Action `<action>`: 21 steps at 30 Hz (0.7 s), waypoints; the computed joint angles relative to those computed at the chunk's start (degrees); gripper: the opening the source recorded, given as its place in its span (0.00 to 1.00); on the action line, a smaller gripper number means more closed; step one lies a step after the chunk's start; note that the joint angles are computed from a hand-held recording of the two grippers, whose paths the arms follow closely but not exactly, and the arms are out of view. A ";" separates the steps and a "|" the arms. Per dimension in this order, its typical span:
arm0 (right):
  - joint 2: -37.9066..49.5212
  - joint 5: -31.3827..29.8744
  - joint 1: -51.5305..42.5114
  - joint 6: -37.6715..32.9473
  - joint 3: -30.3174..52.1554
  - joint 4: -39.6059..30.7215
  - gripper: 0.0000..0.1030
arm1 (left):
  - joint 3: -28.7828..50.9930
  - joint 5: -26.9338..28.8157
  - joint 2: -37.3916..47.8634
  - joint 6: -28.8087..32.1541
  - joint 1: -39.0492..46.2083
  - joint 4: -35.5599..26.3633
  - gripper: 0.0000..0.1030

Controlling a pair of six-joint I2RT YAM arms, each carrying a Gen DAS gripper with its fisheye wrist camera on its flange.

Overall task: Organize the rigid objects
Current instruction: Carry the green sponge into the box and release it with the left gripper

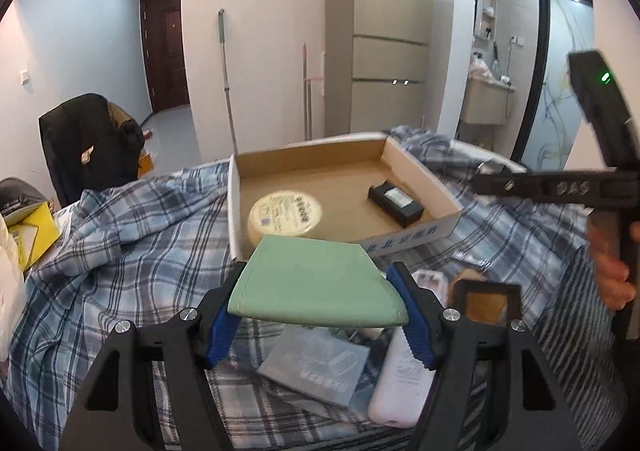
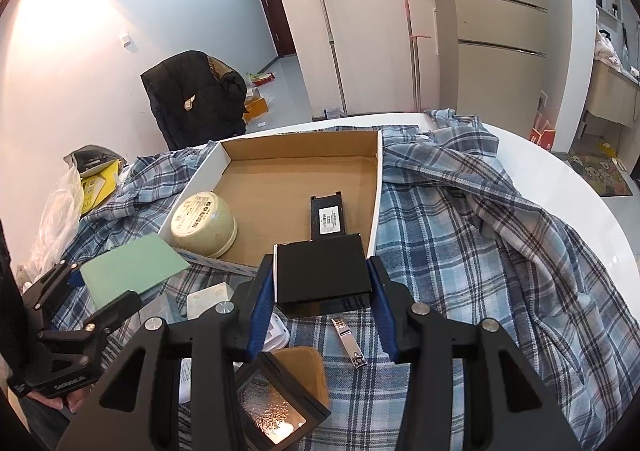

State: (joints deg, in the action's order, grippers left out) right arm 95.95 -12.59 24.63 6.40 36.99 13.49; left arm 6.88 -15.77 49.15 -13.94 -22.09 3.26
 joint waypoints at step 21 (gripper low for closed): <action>3.12 4.37 -4.26 2.27 0.97 4.40 0.42 | 24.50 -5.24 39.81 -5.47 -2.12 11.88 0.70</action>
